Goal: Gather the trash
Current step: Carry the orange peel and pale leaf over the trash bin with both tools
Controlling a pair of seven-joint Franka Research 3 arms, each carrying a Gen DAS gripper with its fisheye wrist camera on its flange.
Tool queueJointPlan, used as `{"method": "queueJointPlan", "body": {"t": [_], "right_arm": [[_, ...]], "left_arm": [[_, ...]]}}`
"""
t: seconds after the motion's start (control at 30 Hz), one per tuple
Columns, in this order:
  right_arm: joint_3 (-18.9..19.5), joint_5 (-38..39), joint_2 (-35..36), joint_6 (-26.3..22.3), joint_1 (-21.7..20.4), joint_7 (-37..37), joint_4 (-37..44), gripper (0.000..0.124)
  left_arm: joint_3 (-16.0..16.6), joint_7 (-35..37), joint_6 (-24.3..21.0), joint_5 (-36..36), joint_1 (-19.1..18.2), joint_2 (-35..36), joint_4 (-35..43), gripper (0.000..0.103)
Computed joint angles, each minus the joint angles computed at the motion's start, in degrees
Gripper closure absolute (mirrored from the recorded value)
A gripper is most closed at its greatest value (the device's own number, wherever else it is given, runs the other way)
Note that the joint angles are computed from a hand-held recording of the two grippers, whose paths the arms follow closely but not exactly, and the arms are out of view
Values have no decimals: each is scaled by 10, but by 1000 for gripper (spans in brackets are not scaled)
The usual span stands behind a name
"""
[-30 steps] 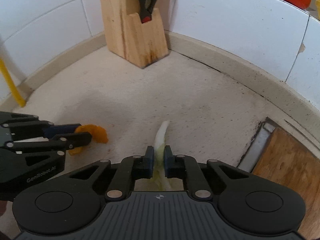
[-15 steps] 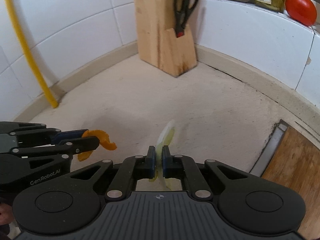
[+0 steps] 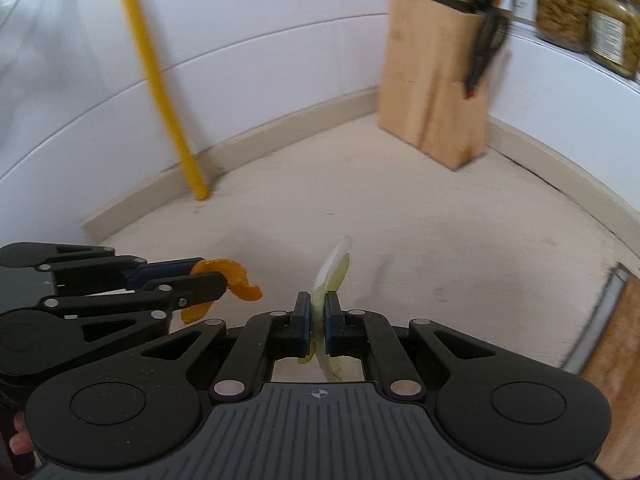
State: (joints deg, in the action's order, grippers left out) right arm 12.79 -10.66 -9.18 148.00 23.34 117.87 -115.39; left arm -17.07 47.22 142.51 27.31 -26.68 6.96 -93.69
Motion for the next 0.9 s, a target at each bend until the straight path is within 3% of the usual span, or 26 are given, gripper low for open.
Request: {"method": "queueJointPlan", "body": {"t": [0.5, 0.9], "right_arm": [[18, 21, 80, -4, 80, -45, 92, 115], [16, 60, 179, -29, 163, -113, 207, 115]], "left_arm": [[-7, -82, 3, 8, 65, -198, -204, 96], [-7, -131, -41, -22, 110, -351, -346, 96]]}}
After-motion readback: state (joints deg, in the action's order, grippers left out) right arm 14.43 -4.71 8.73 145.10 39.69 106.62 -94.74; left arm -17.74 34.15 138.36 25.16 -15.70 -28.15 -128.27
